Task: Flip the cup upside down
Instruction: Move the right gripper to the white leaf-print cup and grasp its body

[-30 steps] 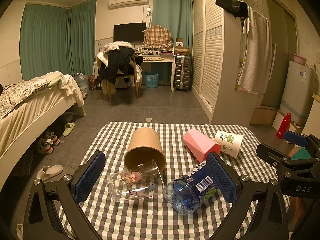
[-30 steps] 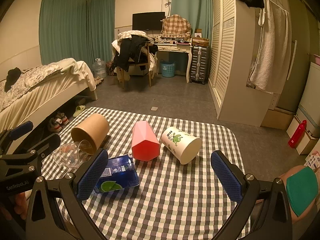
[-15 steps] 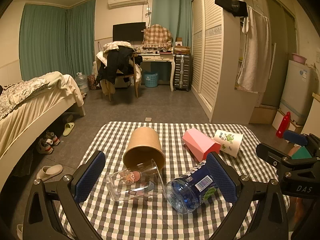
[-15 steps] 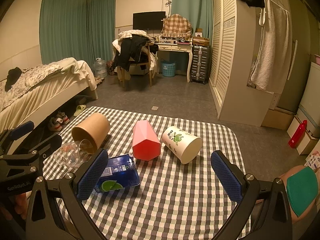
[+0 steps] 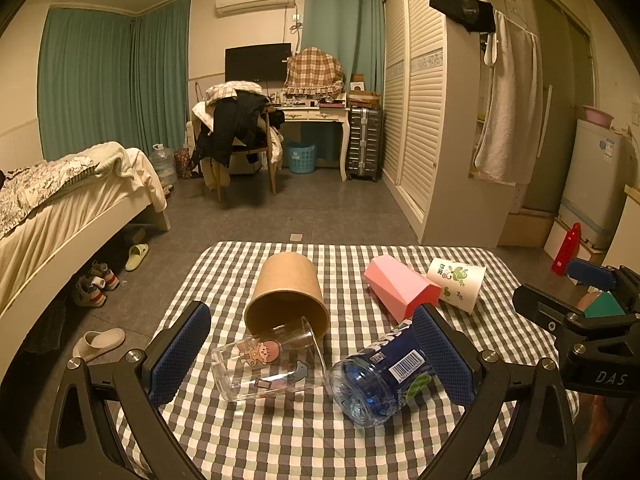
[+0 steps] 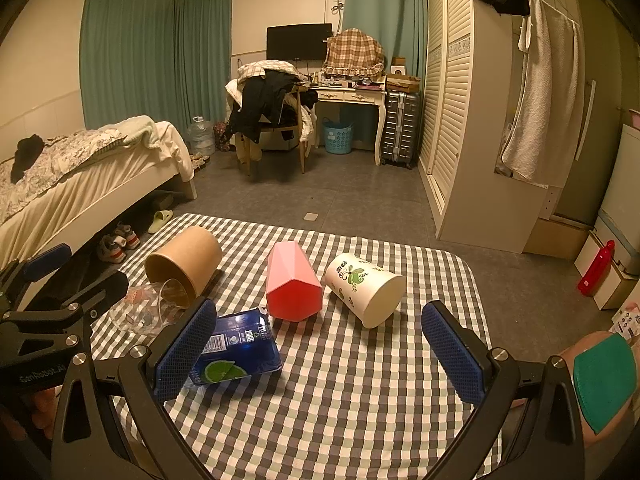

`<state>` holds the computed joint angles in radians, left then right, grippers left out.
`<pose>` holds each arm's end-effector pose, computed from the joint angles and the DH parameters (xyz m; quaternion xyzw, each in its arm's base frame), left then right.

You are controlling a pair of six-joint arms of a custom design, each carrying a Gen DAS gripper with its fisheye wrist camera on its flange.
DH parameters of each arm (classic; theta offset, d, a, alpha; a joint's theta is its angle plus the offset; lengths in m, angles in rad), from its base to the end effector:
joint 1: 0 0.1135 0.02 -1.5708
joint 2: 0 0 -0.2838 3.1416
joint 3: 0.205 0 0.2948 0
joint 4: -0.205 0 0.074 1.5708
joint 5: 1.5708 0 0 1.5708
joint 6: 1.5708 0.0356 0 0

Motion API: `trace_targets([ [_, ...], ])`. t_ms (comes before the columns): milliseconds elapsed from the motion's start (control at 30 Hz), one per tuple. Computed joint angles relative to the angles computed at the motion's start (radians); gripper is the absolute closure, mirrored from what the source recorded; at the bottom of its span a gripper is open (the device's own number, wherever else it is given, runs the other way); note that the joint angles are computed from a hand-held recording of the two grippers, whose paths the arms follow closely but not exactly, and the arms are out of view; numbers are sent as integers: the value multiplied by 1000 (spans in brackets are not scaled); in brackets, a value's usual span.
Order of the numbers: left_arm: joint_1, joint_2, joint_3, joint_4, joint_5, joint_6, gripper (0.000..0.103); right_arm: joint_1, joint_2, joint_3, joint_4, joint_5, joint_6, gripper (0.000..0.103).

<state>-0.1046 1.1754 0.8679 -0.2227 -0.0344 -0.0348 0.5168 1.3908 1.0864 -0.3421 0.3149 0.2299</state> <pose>0.2970 -0.0299 0.2898 0.0217 0.8673 -0.0197 0.4969 0.3085 0.1627 0.2985 -0.0572 0.8849 0.0299 0.4612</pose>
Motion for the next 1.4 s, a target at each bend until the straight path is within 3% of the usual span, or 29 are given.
trace_targets([
  [633,-15,6,-8,6,-6,-4,0,4,-3,-5,-9,-3,1,0],
  [967,-32,81,24,25,-13,-23,0,-103,0,26,-77,-96,-40,0],
  [1200,-48,187,91,19,-12,-51,0,-234,147,123,-111,-158,-235,0],
  [1400,-73,266,137,7,-29,-55,0,-306,341,253,-77,-334,-306,0],
])
